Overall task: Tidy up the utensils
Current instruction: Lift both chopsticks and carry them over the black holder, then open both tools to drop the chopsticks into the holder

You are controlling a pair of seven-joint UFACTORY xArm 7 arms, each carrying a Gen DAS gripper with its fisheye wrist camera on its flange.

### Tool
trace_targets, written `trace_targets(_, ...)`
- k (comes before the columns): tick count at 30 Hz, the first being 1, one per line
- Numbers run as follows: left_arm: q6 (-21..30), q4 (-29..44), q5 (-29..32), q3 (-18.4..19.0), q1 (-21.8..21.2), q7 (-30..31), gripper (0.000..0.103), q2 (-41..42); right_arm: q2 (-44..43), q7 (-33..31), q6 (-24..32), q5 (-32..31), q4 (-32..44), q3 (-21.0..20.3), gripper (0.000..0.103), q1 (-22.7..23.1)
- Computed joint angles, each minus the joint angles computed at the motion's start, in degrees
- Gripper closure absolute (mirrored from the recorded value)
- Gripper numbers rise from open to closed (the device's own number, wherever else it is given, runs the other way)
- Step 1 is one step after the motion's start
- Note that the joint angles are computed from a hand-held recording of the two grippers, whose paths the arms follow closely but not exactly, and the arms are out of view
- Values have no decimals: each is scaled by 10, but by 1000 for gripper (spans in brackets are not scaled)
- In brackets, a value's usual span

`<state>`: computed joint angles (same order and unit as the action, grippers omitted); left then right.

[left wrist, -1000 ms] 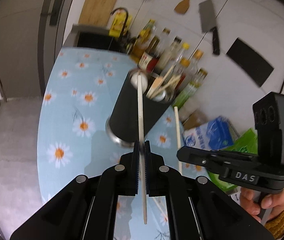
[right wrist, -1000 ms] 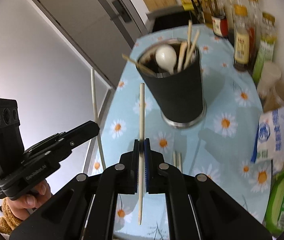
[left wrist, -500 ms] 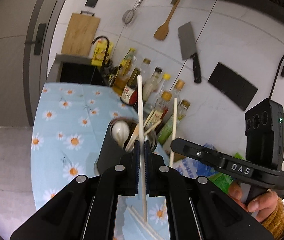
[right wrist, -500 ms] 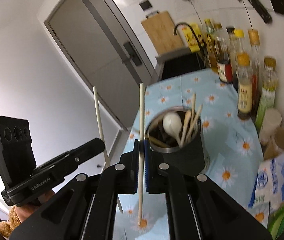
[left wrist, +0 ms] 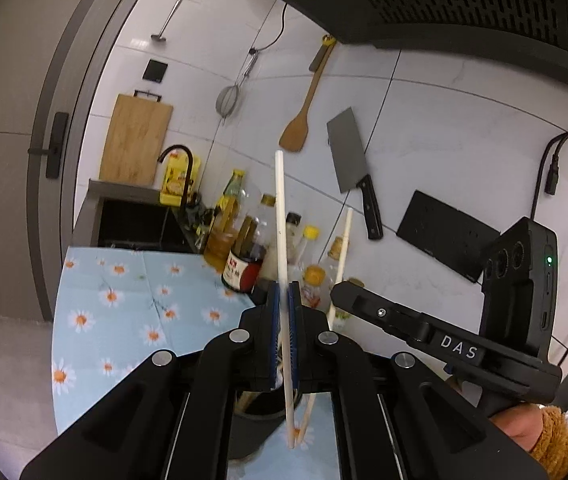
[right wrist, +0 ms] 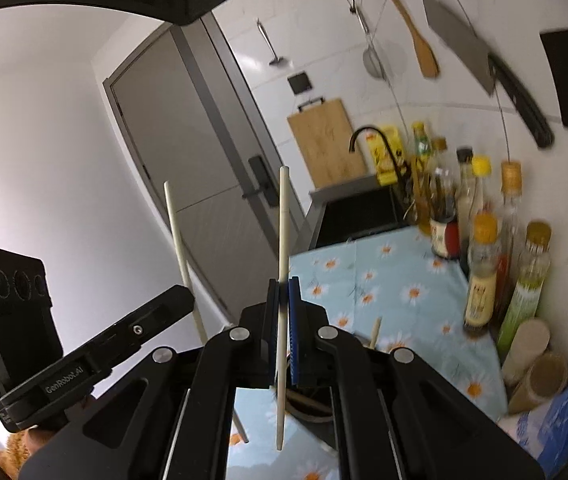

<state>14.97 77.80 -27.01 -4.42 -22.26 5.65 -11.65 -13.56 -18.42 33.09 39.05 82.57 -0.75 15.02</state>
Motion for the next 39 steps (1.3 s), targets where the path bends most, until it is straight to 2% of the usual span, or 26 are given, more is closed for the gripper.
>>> trace_targets(2,-16,6,-36,12,-17,36,100,9,6,-8,-21,4,0,0,97,0)
trace_targets(7,-78,8,-73,16,-34,104,100,29,20,-46,-76,37,-3,-3,97,5)
trace_targets(9,-97,12,-125,31,-56,163,100,38,25,-67,-94,53,-5,-5,97,9)
trace_targets(11,-114,15,-149,30,-60,193,100,46,27,-88,-118,63,-13,-2,97,13)
trace_targets(12,-116,21,-182,35,-68,227,100,51,27,-95,-125,68,-15,-2,97,14)
trace_targets(15,-128,19,-183,18,-54,240,100,62,30,-109,-141,62,-23,3,97,16)
trace_targets(16,-126,20,-191,24,-61,248,99,64,30,-114,-145,61,-27,3,97,17)
trace_targets(18,-125,10,-143,-8,-22,198,99,66,33,-94,-150,32,-33,11,97,9)
trace_targets(21,-126,-1,-111,-12,-16,168,99,66,34,-83,-147,22,-42,11,97,9)
trace_targets(24,-118,-6,-118,-9,-17,171,99,65,34,-77,-141,24,-49,8,97,11)
trace_targets(26,-109,-10,-115,-9,-15,162,99,63,32,-62,-136,13,-53,10,88,7)
trace_targets(28,-103,-16,-99,-11,-10,142,99,58,29,-60,-127,20,-55,6,86,8)
trace_targets(29,-99,-17,-111,-6,-14,150,99,56,27,-54,-127,17,-57,7,86,7)
trace_targets(31,-98,-25,-88,-11,-7,125,99,50,22,-44,-125,12,-60,7,84,5)
trace_targets(35,-96,-34,-80,-5,-11,115,99,39,13,-40,-119,18,-63,0,83,7)
trace_targets(37,-104,-44,-51,-11,-2,85,98,33,9,-36,-118,14,-65,-1,82,6)
trace_targets(39,-104,-50,-56,1,-14,85,98,25,2,-29,-110,10,-68,-3,78,6)
